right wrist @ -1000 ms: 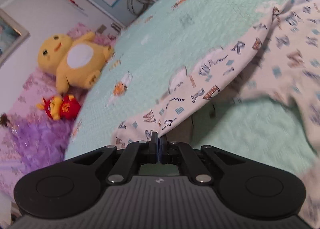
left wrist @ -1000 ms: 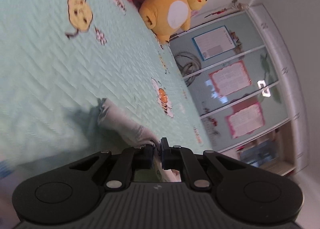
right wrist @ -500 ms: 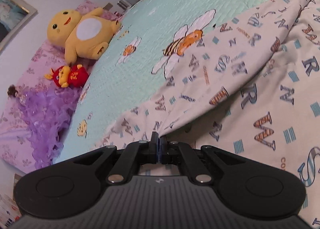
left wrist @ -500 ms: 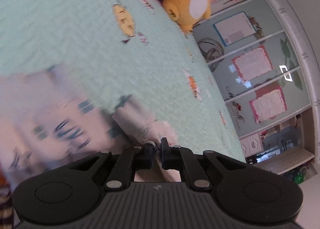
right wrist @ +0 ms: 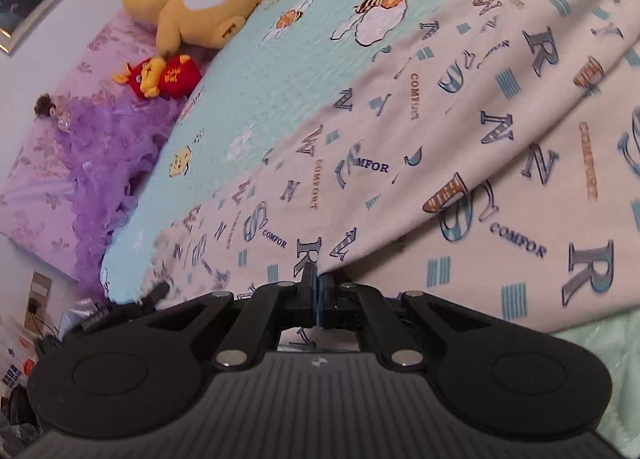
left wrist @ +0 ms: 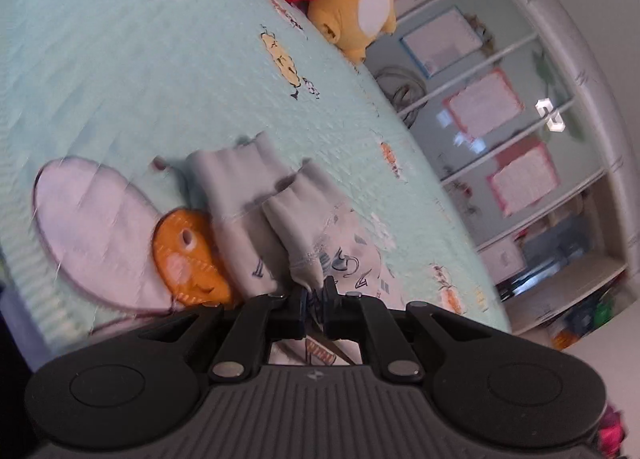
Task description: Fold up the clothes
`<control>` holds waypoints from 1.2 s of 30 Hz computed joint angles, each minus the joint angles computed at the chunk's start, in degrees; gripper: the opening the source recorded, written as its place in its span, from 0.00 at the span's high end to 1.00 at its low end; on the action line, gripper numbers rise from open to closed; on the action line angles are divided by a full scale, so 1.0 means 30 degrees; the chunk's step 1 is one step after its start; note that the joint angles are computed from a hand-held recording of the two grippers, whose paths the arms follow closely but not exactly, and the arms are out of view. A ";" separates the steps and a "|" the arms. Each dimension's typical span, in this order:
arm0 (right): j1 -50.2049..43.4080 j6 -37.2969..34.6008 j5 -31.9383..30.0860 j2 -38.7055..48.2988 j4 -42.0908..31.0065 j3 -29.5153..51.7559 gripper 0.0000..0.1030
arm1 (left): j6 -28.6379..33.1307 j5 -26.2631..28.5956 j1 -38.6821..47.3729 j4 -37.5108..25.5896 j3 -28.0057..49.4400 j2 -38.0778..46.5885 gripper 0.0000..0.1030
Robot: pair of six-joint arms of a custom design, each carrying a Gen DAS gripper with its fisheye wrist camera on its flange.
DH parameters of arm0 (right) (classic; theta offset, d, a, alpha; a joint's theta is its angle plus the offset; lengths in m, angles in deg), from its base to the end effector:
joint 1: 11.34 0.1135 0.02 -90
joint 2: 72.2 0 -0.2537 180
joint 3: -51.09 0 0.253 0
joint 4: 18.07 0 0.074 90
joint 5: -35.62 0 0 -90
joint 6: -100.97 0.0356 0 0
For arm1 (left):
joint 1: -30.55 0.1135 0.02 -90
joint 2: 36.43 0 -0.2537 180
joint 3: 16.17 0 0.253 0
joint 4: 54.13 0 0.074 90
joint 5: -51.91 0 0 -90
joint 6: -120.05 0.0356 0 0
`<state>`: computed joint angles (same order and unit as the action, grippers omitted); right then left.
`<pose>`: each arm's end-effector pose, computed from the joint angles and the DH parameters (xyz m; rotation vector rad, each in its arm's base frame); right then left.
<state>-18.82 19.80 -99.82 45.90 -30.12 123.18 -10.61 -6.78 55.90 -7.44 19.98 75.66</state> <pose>0.3677 -0.0227 0.0713 0.0561 2.4319 1.0194 0.2501 0.0980 0.0521 -0.8353 1.9050 -0.7303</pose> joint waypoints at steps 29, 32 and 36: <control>0.1105 -0.1292 -0.0848 -0.0175 -0.1154 0.0336 1.00 | -0.0963 0.0024 0.1819 -0.1238 0.0585 -0.0704 0.92; 0.1032 -0.1737 -0.0955 -0.0116 -0.1362 0.0306 1.00 | -0.1041 -0.0320 0.1655 -0.1391 0.0632 -0.0465 0.92; 0.1052 -0.1661 -0.0794 0.0425 -0.0710 0.0081 1.00 | -0.1928 -0.0195 0.1882 -0.1844 0.0510 -0.0837 0.89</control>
